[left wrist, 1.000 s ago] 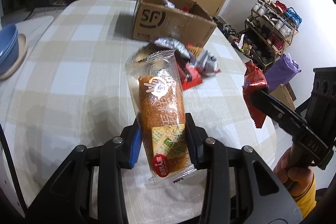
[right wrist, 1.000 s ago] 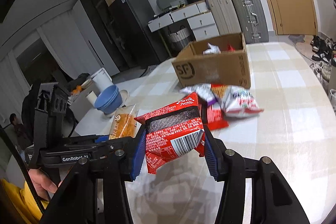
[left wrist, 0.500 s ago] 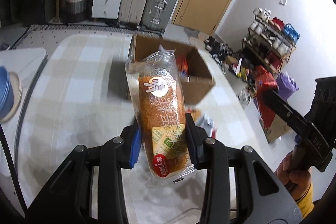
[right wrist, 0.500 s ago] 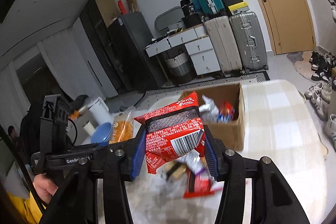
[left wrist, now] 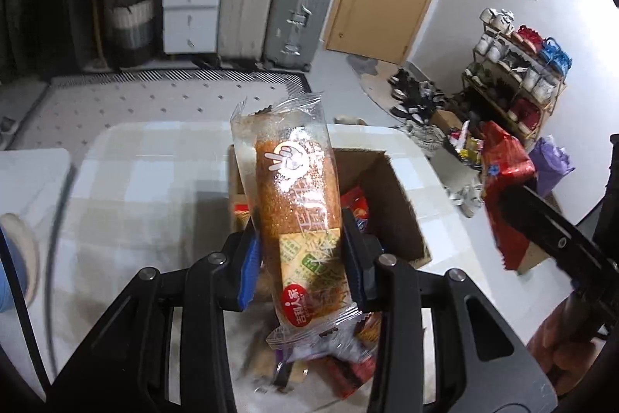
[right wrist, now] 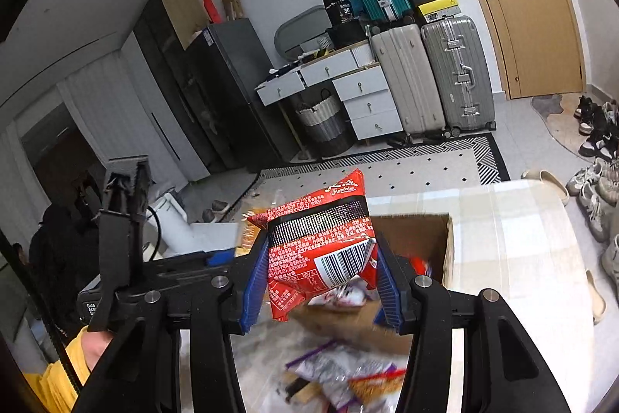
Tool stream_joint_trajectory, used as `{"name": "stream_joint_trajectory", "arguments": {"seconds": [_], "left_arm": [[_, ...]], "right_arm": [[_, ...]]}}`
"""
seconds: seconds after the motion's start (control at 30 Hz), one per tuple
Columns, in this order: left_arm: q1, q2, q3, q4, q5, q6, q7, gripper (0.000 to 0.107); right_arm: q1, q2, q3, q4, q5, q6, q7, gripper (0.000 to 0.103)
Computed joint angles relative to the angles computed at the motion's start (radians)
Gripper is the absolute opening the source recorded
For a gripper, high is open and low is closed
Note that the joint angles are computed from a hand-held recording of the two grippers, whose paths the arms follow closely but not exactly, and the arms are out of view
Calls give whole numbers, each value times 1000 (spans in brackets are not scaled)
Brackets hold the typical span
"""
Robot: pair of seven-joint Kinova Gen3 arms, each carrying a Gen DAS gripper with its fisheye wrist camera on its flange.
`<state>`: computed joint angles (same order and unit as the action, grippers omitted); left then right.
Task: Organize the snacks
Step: 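Lift both held snacks and carry them over the cardboard box, then lower both snacks into the box and open both tools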
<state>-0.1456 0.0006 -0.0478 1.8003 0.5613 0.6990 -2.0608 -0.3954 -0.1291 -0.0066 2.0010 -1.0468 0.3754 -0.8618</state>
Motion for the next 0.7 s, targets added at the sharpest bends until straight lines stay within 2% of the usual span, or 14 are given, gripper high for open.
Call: {"name": "stream_joint_trajectory", "arguments": {"seconds": [0.07, 0.1, 0.23, 0.37, 0.57, 0.7], "left_arm": [[30, 46, 0, -40, -41, -38, 44, 34], [22, 69, 27, -59, -68, -48, 69, 34], [29, 172, 63, -147, -120, -25, 128, 34], [35, 219, 86, -166, -160, -76, 168, 34], [37, 285, 116, -217, -211, -82, 189, 34], [32, 312, 133, -236, -228, -87, 191, 34]], "right_arm": [[23, 33, -28, -36, 50, -11, -43, 50], [15, 54, -14, -55, 53, -2, -44, 50], [59, 123, -54, -110, 127, 17, -105, 50], [104, 186, -98, -141, 192, 27, -153, 50], [151, 243, -151, -150, 280, 18, -225, 50], [185, 255, -197, -136, 261, -5, -187, 50]]}}
